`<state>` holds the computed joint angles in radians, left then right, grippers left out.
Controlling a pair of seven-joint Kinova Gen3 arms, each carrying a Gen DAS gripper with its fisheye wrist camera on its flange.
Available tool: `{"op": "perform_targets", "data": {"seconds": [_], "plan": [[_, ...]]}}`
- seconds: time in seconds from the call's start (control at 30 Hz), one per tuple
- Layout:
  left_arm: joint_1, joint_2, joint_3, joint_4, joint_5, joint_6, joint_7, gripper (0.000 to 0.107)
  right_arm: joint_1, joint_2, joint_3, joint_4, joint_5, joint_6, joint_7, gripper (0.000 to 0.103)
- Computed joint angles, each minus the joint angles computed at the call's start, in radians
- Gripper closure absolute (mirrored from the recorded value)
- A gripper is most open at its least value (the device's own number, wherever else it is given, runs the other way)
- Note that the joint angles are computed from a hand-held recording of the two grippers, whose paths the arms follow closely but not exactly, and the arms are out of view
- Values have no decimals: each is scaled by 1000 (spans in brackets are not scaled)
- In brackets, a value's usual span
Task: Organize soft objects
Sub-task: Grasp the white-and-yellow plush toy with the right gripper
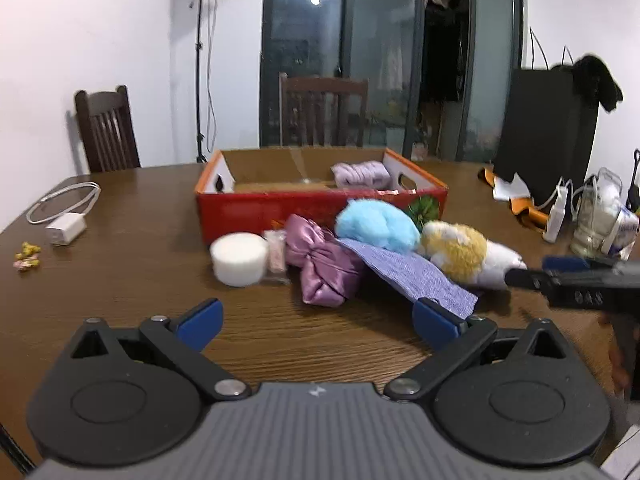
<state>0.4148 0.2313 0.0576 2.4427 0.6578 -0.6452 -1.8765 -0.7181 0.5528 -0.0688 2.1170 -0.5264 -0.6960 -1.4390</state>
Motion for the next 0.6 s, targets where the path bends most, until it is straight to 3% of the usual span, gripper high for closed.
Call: {"op": "perform_targets", "data": {"seconds": [0.07, 0.23, 0.33, 0.4, 0.5, 0.57, 0.6], "plan": [[-15, 19, -2, -30, -19, 35, 0, 4, 44, 17, -7, -47, 54, 39, 16, 18], [-36, 62, -20, -97, -69, 102, 21, 4, 276, 56, -166, -187, 258, 223, 113, 15], [-35, 81, -32, -124, -86, 127, 33, 4, 415, 103, -295, -272, 380, 345, 110, 15], [-34, 87, -39, -130, -95, 134, 43, 4, 461, 121, -333, -311, 458, 413, 61, 22], [-34, 82, -45, -121, -109, 134, 63, 4, 425, 107, -284, -300, 526, 407, -52, 32], [-32, 71, -47, -104, -109, 122, 75, 4, 373, 84, -224, -268, 507, 368, -90, 45], [-36, 64, -46, -96, -117, 117, 83, 4, 328, 67, -177, -242, 474, 335, -101, 47]]}}
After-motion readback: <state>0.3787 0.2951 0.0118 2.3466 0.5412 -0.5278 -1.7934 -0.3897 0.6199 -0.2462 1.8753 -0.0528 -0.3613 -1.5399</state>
